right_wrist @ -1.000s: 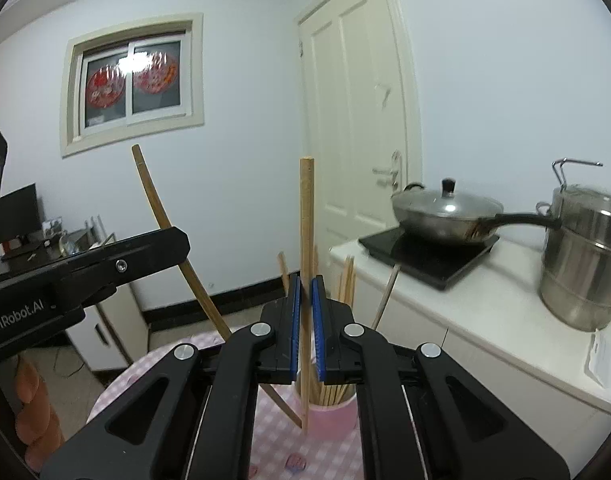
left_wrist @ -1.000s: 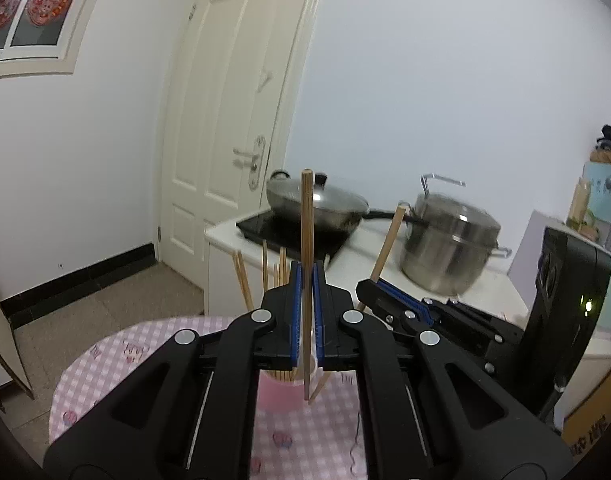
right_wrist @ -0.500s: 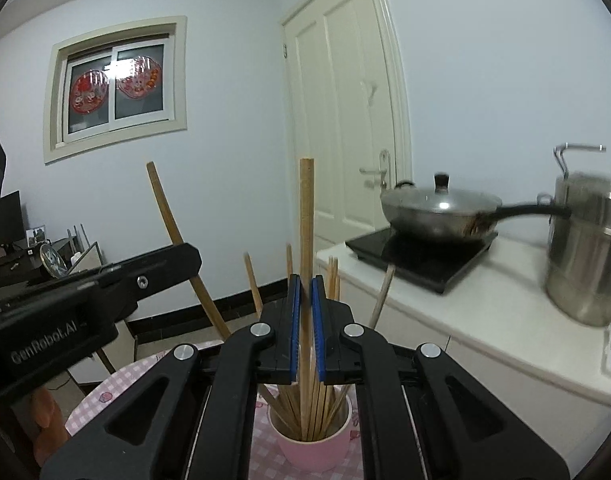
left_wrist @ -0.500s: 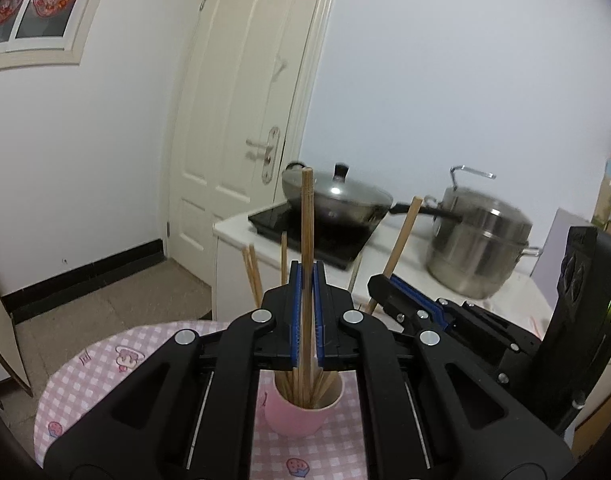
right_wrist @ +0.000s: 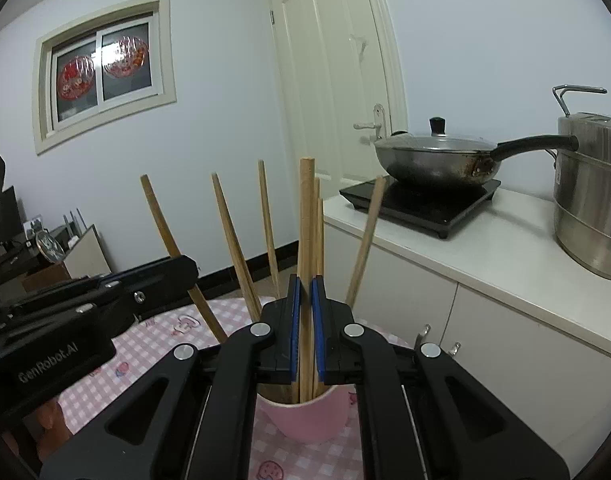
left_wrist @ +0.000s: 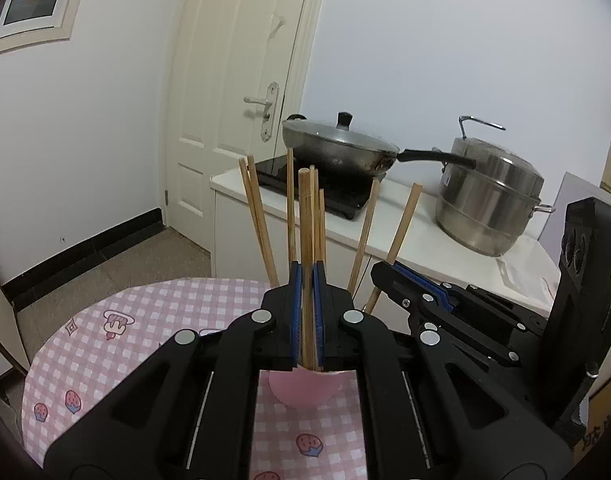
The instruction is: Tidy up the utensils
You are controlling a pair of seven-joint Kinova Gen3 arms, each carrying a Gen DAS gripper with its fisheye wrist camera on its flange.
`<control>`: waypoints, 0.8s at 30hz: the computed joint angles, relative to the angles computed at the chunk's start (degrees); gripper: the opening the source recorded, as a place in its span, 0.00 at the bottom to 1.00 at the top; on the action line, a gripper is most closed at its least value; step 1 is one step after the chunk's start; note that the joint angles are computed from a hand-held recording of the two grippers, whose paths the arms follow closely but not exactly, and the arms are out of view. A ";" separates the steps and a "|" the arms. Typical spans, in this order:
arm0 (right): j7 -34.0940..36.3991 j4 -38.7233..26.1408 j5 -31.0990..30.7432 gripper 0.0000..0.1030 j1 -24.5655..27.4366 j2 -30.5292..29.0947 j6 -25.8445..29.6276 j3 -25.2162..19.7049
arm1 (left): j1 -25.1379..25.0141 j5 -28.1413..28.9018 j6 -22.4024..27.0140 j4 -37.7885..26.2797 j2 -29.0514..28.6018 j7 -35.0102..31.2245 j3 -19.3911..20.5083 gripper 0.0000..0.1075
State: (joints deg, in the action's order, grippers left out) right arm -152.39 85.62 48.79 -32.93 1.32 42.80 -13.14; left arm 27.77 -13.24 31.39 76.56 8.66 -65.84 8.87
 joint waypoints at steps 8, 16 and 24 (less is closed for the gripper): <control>1.16 0.87 -2.58 0.05 0.49 0.08 -0.09 0.42 | -0.76 1.89 2.29 -1.38 0.88 -2.14 0.24 0.06; 2.23 0.54 -4.24 0.05 0.43 -0.13 0.45 0.18 | -1.51 4.91 6.03 -3.36 1.52 -4.59 0.64 0.06; 1.84 -0.12 -4.98 0.21 0.29 -0.67 2.45 -0.38 | -1.67 5.58 8.85 -3.64 0.69 -5.76 0.63 0.06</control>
State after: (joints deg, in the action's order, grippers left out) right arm -150.55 85.50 43.80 -32.64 0.65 45.25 -13.52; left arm 26.10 -7.65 40.23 72.92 9.35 -71.59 9.50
